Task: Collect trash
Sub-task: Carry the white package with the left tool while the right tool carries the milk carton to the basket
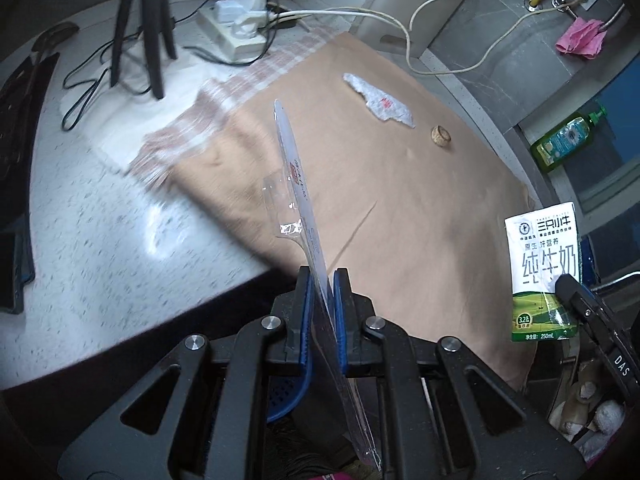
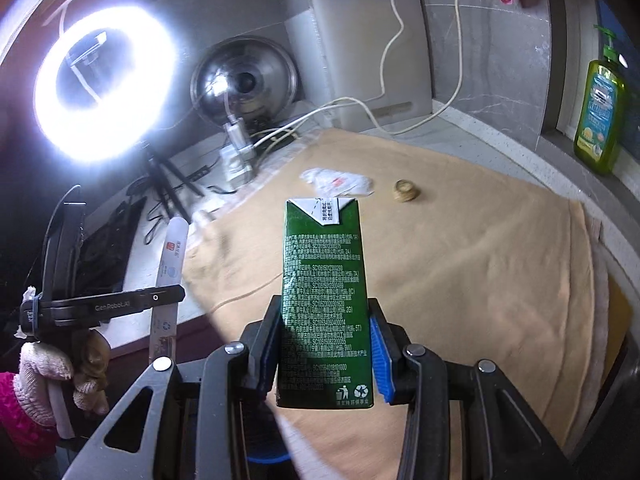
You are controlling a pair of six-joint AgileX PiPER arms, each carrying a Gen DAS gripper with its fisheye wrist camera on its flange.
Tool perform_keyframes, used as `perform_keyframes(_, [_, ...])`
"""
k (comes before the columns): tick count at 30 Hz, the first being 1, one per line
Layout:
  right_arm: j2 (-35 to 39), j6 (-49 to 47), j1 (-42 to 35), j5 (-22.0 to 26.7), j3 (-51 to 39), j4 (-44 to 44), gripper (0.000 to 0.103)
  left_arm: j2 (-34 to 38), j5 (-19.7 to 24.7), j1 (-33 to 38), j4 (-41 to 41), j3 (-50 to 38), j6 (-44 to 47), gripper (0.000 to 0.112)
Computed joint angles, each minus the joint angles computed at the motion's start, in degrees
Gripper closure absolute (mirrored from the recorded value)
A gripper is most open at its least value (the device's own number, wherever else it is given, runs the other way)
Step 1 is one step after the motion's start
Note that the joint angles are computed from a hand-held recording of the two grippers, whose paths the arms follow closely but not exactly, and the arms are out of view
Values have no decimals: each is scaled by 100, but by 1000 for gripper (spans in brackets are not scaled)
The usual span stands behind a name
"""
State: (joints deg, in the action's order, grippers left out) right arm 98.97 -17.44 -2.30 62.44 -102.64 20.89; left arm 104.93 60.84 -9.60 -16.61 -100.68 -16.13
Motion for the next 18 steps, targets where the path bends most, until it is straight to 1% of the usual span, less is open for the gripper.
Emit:
perform_keyframes(2, [-356,161,217,-212,509,-93,63,-274,-89,127,-171,465,234,104])
perform_keyframes(7, [-883,536,633,-472,1333,-186,63,-897,-271,299,-359,1438,659,104])
perform_keyframes(15, [-1295,1132,1224,-831,2235,-428,63,-1607,-455,260,-381,2572,1155,104])
perform_keyframes(18, [-1383,1419,1534,-982,2514,-691,63,-1709,-494,278,-493,2918,1333,104])
